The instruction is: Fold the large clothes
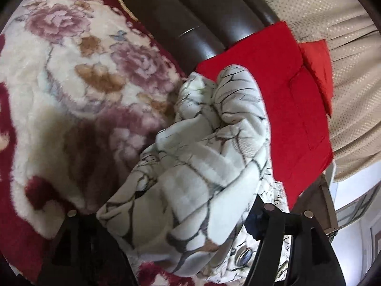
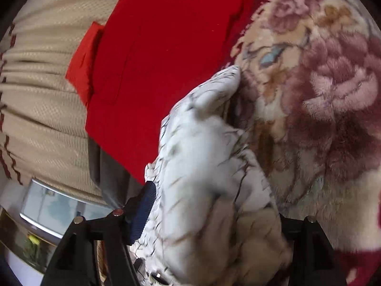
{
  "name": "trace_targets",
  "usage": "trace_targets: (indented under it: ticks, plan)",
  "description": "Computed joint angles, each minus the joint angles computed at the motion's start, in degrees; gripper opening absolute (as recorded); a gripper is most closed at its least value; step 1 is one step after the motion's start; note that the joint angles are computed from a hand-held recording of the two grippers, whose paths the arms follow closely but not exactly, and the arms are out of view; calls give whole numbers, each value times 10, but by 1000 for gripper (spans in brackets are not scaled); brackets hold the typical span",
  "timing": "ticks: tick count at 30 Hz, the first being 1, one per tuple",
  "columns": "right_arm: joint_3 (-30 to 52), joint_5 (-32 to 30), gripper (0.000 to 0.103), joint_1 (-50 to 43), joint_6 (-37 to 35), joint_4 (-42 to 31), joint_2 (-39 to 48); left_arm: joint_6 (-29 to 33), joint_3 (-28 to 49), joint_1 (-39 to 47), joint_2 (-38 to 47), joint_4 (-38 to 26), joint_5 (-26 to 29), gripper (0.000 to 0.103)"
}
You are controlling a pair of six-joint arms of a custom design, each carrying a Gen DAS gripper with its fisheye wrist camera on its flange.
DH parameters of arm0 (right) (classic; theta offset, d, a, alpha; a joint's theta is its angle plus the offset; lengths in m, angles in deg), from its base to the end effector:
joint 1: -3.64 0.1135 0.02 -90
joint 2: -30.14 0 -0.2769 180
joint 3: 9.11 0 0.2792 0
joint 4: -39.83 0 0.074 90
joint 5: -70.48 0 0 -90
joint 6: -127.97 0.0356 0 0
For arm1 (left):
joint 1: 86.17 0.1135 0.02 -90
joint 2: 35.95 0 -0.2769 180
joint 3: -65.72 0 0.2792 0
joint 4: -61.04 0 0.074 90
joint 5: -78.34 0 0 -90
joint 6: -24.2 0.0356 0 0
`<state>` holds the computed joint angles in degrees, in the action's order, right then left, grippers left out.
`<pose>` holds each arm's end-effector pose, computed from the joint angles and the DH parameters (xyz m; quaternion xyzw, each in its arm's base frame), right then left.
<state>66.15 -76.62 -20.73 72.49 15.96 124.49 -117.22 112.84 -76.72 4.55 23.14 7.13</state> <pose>0.3522 -0.1267 0.2347 0.2298 0.7951 0.4675 0.3104 0.1783 0.0181 0.2696 -0.3666 0.7819 -0.3061 0.4007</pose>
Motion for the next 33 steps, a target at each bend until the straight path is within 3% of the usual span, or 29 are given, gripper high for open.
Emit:
trace_targets:
  ticks: [1,2,6,10,13,17,19,22,24,27,28,29,30,32,33]
  plan:
    - [13,-9,58,-18,-41,-37,14,1,0,-4,-1,7,-4,66]
    - [20,2,37,-18,-59,-50,19,8,2,-5,1,9,-11,47]
    - [14,61,22,4,-158,-69,-42,41,13,-15,0,13,-26,26]
    - [-12,69,19,10,-194,-67,-107,75,33,-54,-42,-28,-67,22]
    - [-21,56,19,-9,-219,-104,-134,77,39,-73,-88,-82,-74,22]
    - [-14,29,19,-53,-300,-192,-167,85,32,-56,-127,-142,-42,24]
    - [-1,18,19,-82,-355,-247,-152,105,30,-19,-109,-173,7,34]
    - [55,33,26,-83,-353,-330,-73,122,17,122,-74,-196,184,45]
    - [91,13,33,-96,-341,-378,-32,139,24,179,-58,-234,255,51]
    - [150,2,37,-117,-373,-461,-1,208,59,218,-57,-322,277,53]
    - [170,5,46,-122,-394,-490,7,234,75,215,-59,-354,261,54]
    - [174,27,55,-131,-393,-484,-5,260,93,209,-64,-388,239,56]
    - [163,41,57,-146,-382,-456,-25,289,105,217,-61,-413,233,60]
    - [177,39,66,-188,-387,-447,-35,365,121,291,-64,-484,269,63]
    - [198,31,66,-212,-391,-456,-27,435,130,354,-52,-537,297,64]
